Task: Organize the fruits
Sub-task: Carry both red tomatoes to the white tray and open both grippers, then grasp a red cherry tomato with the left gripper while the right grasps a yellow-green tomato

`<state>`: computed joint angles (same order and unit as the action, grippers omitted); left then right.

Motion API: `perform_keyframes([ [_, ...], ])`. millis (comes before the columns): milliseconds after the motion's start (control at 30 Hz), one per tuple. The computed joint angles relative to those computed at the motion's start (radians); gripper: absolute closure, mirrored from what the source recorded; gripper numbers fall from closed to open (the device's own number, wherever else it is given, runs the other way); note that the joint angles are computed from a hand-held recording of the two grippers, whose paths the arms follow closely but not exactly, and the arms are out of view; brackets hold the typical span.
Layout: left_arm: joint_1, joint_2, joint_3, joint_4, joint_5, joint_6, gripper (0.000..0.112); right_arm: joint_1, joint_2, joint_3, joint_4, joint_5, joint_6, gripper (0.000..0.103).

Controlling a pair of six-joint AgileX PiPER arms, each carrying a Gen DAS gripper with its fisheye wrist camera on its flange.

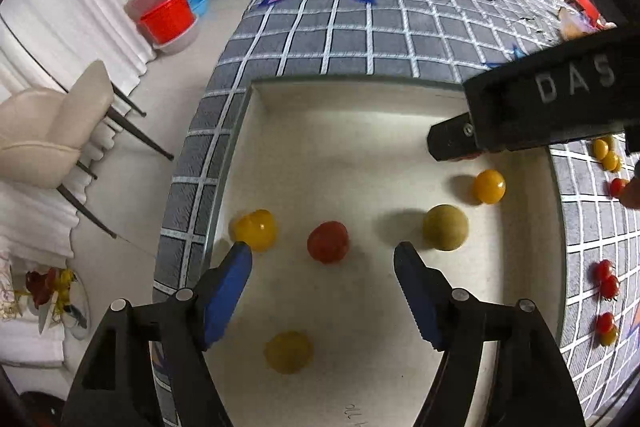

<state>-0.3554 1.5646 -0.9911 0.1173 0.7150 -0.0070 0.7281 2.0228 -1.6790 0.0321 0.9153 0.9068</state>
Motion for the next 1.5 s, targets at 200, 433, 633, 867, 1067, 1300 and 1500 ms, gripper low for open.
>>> perform_keyframes([
  [200,-0.023,-0.025,-0.022,0.002,0.049,0.018,0.038,-0.003,-0.124,0.093,-0.045,-0.034,0.077,0.022],
  [433,-0.119,-0.082,-0.070,-0.016,0.115,0.028,0.038,-0.030,-0.407,0.395,-0.114,-0.056,0.175,0.022],
  [633,-0.247,-0.106,-0.112,-0.047,0.165,0.035,0.038,-0.021,-0.690,0.678,-0.163,0.034,0.305,0.022],
  [867,-0.429,-0.064,-0.164,-0.082,0.190,0.044,0.038,0.166,-0.913,0.926,-0.196,0.136,0.545,0.022],
  [1067,-0.526,-0.004,-0.167,-0.062,0.184,0.048,0.038,0.389,-0.953,1.051,-0.190,0.087,0.770,0.022],
  [1300,-0.535,0.076,-0.171,-0.097,0.176,0.083,0.038,0.548,-0.846,1.079,-0.239,-0.059,0.870,0.031],
  [1500,-0.532,0.116,-0.185,-0.119,0.174,0.097,0.038,0.569,-0.760,1.078,-0.315,-0.138,0.930,0.043],
])
